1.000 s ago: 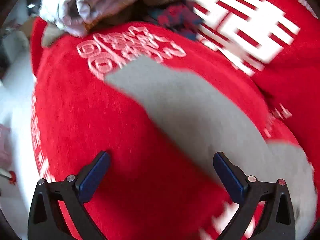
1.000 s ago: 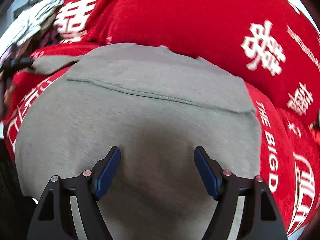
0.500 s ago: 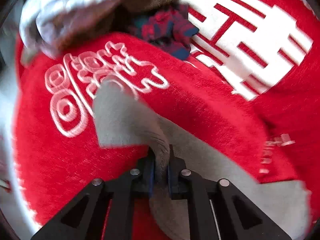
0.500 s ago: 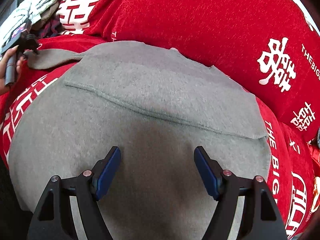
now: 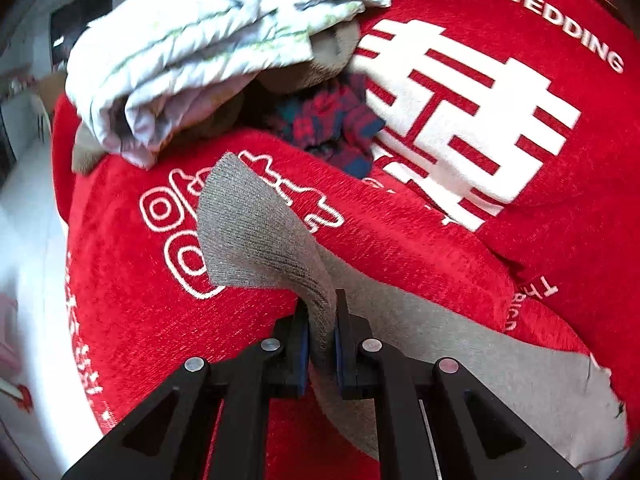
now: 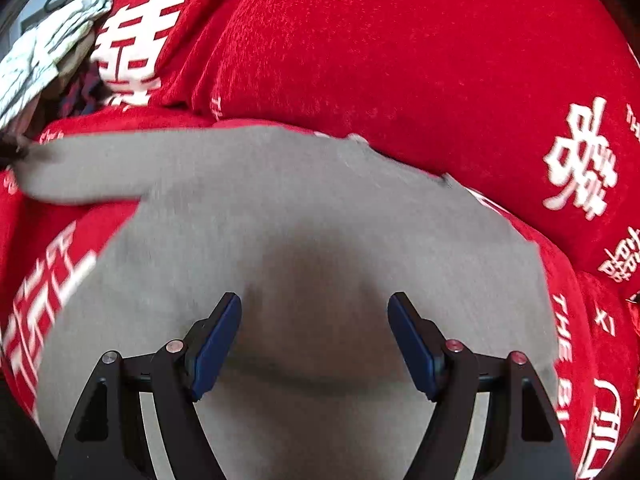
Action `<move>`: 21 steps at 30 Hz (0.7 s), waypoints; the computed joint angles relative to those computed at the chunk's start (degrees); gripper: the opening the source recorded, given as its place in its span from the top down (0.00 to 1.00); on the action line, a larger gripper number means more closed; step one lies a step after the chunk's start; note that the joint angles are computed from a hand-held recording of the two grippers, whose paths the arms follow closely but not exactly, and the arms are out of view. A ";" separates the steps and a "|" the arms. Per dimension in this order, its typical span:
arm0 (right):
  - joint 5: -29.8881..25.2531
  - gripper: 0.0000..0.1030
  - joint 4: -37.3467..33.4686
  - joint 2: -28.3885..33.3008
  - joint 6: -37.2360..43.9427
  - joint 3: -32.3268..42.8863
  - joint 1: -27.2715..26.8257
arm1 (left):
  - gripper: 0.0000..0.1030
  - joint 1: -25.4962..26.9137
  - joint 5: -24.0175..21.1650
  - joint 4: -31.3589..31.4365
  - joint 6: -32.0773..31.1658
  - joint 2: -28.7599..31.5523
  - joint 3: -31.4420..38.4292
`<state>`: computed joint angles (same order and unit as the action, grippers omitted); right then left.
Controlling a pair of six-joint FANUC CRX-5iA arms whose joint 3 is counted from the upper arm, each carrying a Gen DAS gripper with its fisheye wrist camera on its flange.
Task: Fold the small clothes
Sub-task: 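Close the left gripper on the sleeve cuff and lift it, then carry the held sleeve across the sweater body with the left gripper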
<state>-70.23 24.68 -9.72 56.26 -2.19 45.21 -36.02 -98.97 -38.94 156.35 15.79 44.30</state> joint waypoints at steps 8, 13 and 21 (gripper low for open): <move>-1.95 0.24 -3.03 11.60 -1.21 9.51 -0.95 | 0.89 -1.77 -2.28 -1.76 -3.48 2.05 6.62; 0.64 0.24 -3.43 6.69 -2.74 6.44 -1.27 | 0.89 -2.89 -4.74 -2.48 -8.06 6.23 14.99; -1.67 0.24 -2.34 -4.92 -5.75 -4.38 -2.48 | 0.89 -6.30 -13.15 -3.56 -17.95 20.84 39.19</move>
